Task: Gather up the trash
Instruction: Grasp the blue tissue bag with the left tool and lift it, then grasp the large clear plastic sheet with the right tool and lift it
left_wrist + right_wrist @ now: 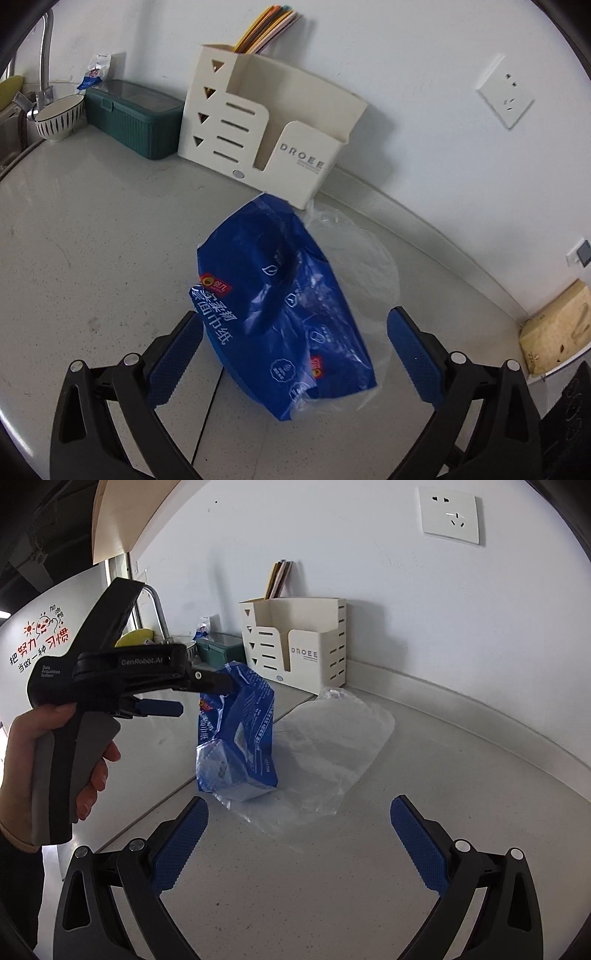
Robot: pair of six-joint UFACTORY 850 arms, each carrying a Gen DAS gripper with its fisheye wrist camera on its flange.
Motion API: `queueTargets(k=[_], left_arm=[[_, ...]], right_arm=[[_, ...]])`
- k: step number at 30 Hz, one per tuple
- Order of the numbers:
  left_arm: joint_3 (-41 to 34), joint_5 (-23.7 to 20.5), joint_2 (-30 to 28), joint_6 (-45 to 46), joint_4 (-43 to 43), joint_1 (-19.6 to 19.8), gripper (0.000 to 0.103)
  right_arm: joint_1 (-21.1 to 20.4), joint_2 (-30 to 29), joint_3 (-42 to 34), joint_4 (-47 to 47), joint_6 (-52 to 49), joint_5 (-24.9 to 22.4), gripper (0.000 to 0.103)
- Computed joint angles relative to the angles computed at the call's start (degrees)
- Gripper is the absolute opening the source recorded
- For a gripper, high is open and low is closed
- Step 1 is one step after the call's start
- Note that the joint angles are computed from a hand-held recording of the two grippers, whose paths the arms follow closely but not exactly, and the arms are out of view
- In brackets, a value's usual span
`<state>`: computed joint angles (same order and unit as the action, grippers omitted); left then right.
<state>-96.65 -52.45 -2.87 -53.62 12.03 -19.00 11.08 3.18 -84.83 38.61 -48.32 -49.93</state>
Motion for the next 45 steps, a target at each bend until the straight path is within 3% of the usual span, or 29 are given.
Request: queueTargets(k=[6,11,13,14,23,30,31,33,34,36,39,40,43,45], left_arm=[[-1.6,-1.8,-2.8,1.2,-1.8,1.0,0.095],[-1.3,-3.3,-3.4,4.4,-5.8,2.4,0.051],[-0.4,-3.0,-2.7,6.3,-7.7,2.5,0.016],[0.5,-2.4,-2.0,6.5,-7.9,2.4,0.012],[5.3,1.2,5.1,0.9,-1.3,0.4,0.007],[7.3,1.5,10.1,-1.9,4.4,-1.5,0.007],[7.2,1.1,10.5,-1.9,5.2,-1.8,0.007],[7.0,0.9,11.4,-2.7,6.3,-2.3,0.007],[6.9,0.3,11.5,-2.9,7.2,-2.7,0.007],[7.8,0.8,12.8,-3.5,7.6,-2.8,0.007],[9.1,1.0,14.5,-4.4,8.1,-2.9,0.007],[9.5,0.9,15.1,-4.5,8.4,-3.0,0.007],[10.3,0.3,16.4,-5.5,9.5,-3.7,0.007],[10.7,0.1,17.1,-6.0,10.2,-4.1,0.007]], right_arm=[[0.1,-3.3,-2.1,0.2,-0.3,-0.3,0.1],[0.5,-5.4,-3.2,-0.8,-0.4,0.2,0.1],[0.7,-6.2,-3.7,-0.7,-0.6,0.2,0.1],[0.7,-6.6,-3.9,0.0,-1.3,0.2,0.1],[2.7,-11.2,-7.8,-1.2,2.0,-0.1,0.1],[4.4,-13.5,-10.1,-3.2,4.5,0.8,0.096],[4.6,-14.0,-10.6,-3.6,4.8,0.3,0.088],[4.9,-15.3,-12.1,-5.5,7.0,-1.2,0.059],[5.0,-15.7,-12.5,-6.1,7.8,-1.7,0.054],[5.0,-16.1,-12.8,-6.5,8.6,-2.8,0.031],[5.4,-16.0,-12.4,-8.0,9.7,-2.5,0.011],[5.6,-15.8,-12.2,-8.7,10.1,-2.3,0.01],[5.9,-14.5,-11.2,-11.5,12.5,0.3,0.016],[4.9,-13.7,-10.9,-10.7,14.3,1.3,0.07]])
